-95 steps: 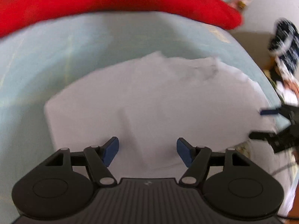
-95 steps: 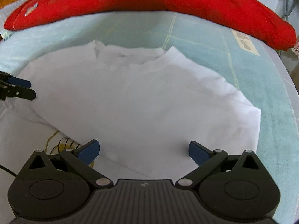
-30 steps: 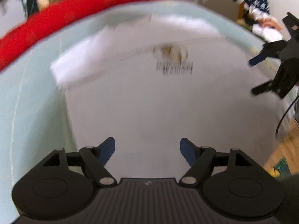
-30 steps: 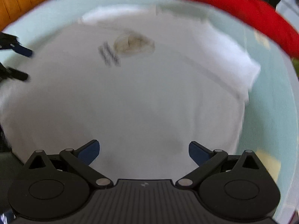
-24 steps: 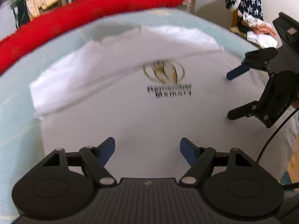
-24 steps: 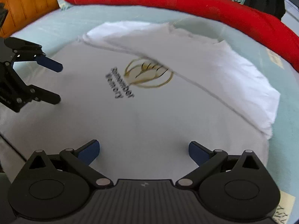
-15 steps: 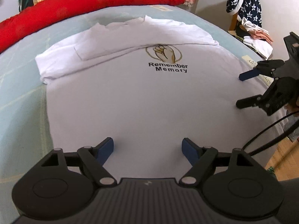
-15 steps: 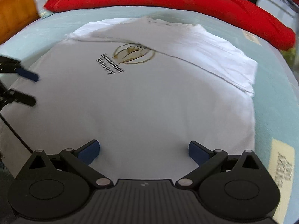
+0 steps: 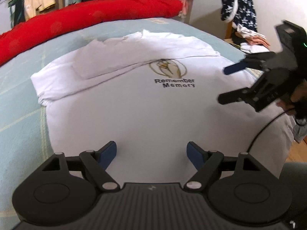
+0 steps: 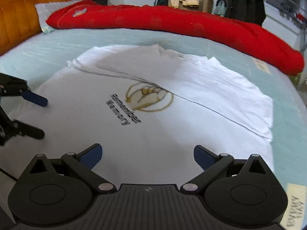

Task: Fold clothes

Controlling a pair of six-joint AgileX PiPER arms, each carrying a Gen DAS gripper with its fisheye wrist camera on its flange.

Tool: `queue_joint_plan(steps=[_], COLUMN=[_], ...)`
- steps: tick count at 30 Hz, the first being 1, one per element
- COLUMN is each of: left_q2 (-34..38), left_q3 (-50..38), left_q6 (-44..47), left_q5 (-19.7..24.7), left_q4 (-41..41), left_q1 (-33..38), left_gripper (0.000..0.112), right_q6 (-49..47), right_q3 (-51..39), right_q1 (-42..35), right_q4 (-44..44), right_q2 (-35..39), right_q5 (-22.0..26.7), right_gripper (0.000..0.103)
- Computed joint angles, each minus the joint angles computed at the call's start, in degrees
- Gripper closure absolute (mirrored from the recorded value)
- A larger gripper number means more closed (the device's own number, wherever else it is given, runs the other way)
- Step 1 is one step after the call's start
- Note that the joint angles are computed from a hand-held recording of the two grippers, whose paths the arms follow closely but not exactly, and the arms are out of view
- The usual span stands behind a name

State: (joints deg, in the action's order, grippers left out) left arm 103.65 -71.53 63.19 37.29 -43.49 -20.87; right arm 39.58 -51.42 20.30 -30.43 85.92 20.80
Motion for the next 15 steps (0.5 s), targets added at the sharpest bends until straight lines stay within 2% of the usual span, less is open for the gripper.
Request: queue_joint_plan(steps=[4, 8, 13, 15], left_q2=[-1.0, -0.3, 0.2, -0.5], left_q3=[3.0, 1.6, 0.0, 1.0], left_q6=[3.2, -1.8, -10.0, -12.8], left_q5=[-3.1, -3.8, -4.5, -6.4], left_q4=[-2.8, 0.4, 5.7, 7.7], left_q1=[-0.6, -1.9, -3.8, -4.9], left_gripper=[0.028, 0.026, 0.025, 0.025], right_q6=[-13.8, -20.9, -21.1, -17.1], right_q3=[-0.3, -2.0, -4.3, -4.7], right_q1=[-1.9, -3.0, -2.5, -1.3], right_q4=[10.7, 17.0, 17.6, 15.3], right_q2=[2.0, 2.6, 3.8, 3.6], right_q5=[-0.7, 1.2, 4.4, 6.2], right_gripper=[0.000, 0.000, 0.000, 0.000])
